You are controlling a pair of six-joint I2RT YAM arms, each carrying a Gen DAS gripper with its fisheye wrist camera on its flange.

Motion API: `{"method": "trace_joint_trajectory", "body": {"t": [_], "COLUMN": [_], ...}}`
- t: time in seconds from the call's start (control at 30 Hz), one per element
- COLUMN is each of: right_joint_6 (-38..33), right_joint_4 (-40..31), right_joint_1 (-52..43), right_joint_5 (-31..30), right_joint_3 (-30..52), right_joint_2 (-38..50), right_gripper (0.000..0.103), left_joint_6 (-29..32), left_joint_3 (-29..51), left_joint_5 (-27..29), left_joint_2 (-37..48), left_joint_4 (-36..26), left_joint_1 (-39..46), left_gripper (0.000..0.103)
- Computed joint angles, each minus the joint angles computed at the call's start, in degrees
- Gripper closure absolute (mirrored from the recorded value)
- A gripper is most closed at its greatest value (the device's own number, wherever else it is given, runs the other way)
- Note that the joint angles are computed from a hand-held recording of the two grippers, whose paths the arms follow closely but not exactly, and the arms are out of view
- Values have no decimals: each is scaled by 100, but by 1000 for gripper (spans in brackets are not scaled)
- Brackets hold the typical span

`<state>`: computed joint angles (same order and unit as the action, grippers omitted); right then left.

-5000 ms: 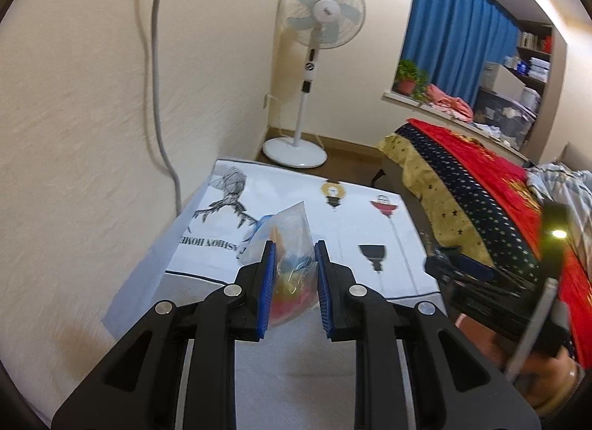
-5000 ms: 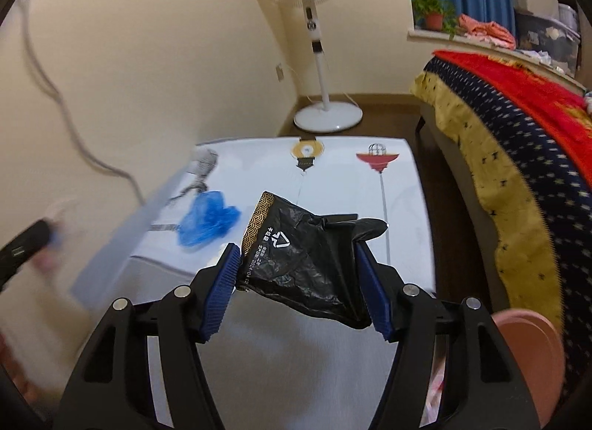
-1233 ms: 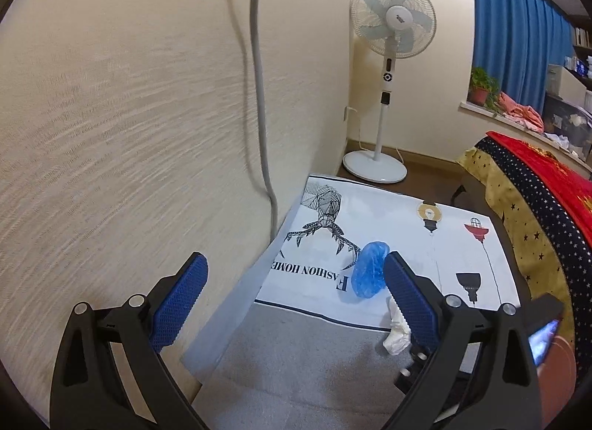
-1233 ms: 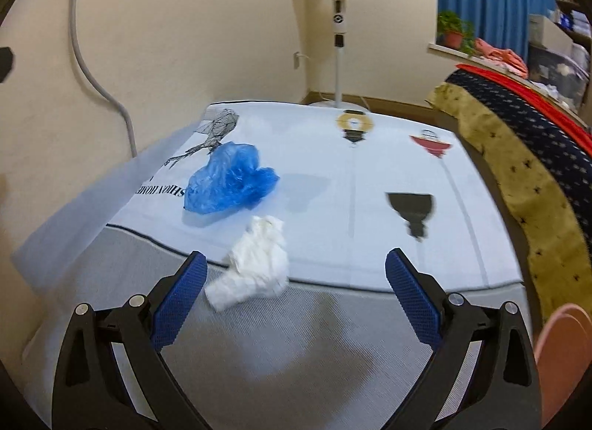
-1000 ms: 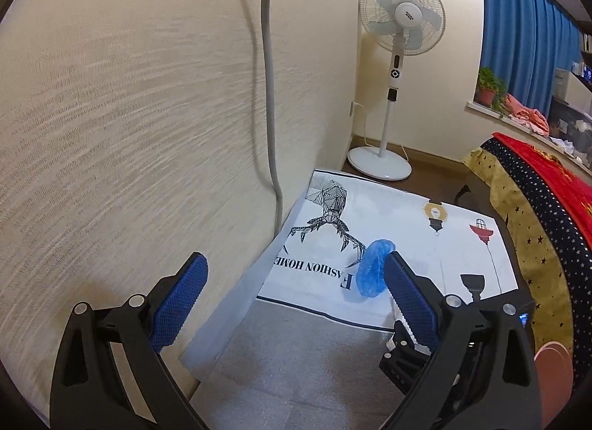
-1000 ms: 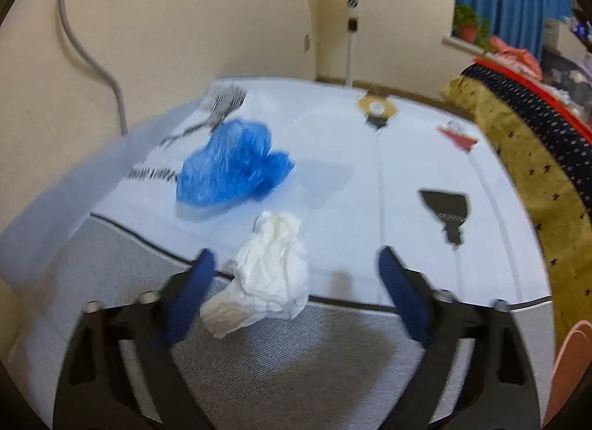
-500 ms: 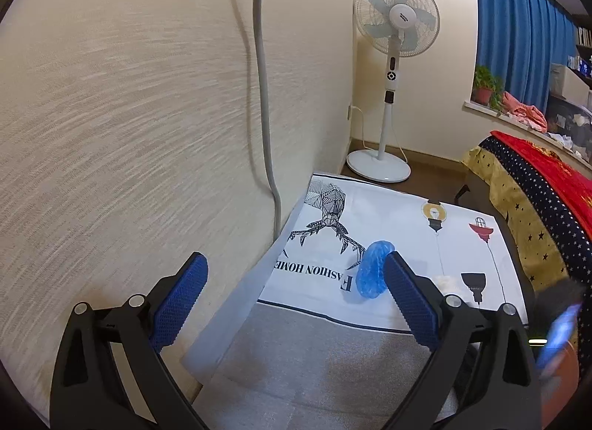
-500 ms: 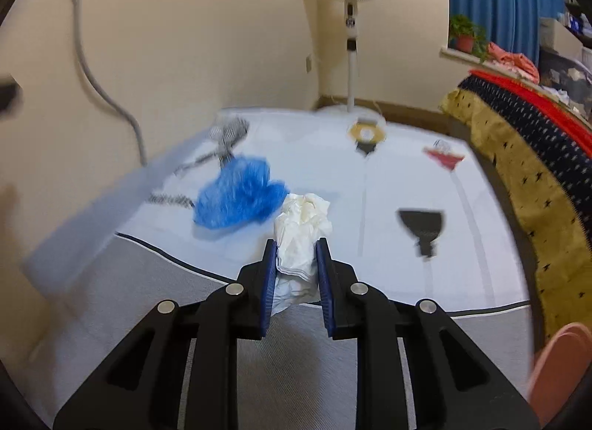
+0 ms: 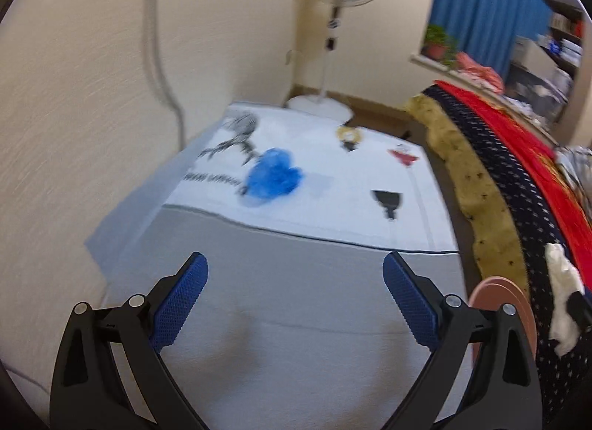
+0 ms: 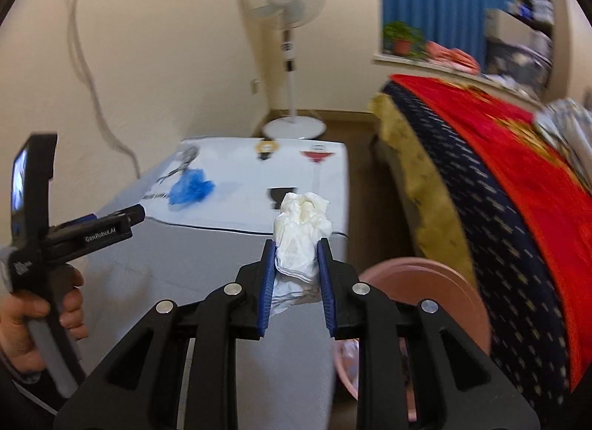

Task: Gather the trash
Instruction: 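Grasp the blue plastic bag with the left tool while the right tool holds the tissue, then carry the blue bag and white tissue over the wastebasket with both tools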

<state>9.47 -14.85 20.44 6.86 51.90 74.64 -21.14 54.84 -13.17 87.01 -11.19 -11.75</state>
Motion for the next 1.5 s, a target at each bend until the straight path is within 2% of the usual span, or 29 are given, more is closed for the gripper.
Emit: {"method": "trace_joint_trajectory", "body": {"t": [0.13, 0.2, 0.23, 0.33, 0.43, 0.53, 0.63, 0.7, 0.73, 0.8, 0.87, 0.93, 0.97, 1.0, 1.07, 1.3, 1.5], "right_joint_6": [111, 107, 114, -14, -253, -472, -506, -530, -516, -456, -431, -432, -433, -434, -439, -529, -280], "right_joint_4": [37, 117, 135, 264, 403, 439, 408, 395, 383, 358, 332, 342, 346, 355, 373, 273, 205], "right_joint_1": [-462, -624, -659, -744, -773, -845, -893, -936, -939, -946, -939, -914, -886, -860, -813, -769, -854], "right_joint_5": [-165, -269, -309, -427, -441, -514, -548, -551, -556, -600, -606, -589, -560, -546, -519, -554, -782], "right_joint_3": [-375, -435, -442, -454, -570, -638, -592, -534, -514, -442, -390, -380, -364, -360, -373, -439, -514], "right_joint_2": [-540, -511, -478, -378, -479, -509, -397, -245, -200, -44, 97, 170, 208, 223, 223, 97, -234], "right_gripper": [77, 77, 77, 77, 77, 77, 77, 77, 77, 77, 77, 77, 77, 77, 77, 77, 79], "left_joint_6": [460, 788, 1112, 1560, 1576, 1805, 1646, 1576, 1529, 1408, 1244, 1102, 1078, 1064, 1051, 1471, 1211], "left_joint_3": [55, 210, 230, 740, 1625, 2284, 2923, 3075, 3332, 3615, 3692, 3815, 3870, 3934, 3857, 3014, 2261], "left_joint_5": [105, -391, -781, -937, -1147, -1155, -580, -319, -113, 241, 378, 621, 739, 857, 1085, 821, 726], "left_joint_2": [292, 514, 731, 1556, 2457, 3339, 4008, 4211, 4367, 4522, 4629, 4715, 4760, 4810, 4784, 3954, 2623], "left_joint_4": [656, 938, 1404, 1919, 1574, 1670, 1488, 1508, 1297, 1090, 1167, 1088, 1020, 930, 933, 1205, 671], "left_joint_1": [-234, -383, -436, -225, 93, 404, 765, 888, 970, 1076, 1123, 1192, 1214, 1239, 1281, 1111, 656], "left_gripper": [10, 10, 10, 10, 11, 11, 14, 15, 17, 26, 26, 46, 71, 89, 102, 103, 103]}}
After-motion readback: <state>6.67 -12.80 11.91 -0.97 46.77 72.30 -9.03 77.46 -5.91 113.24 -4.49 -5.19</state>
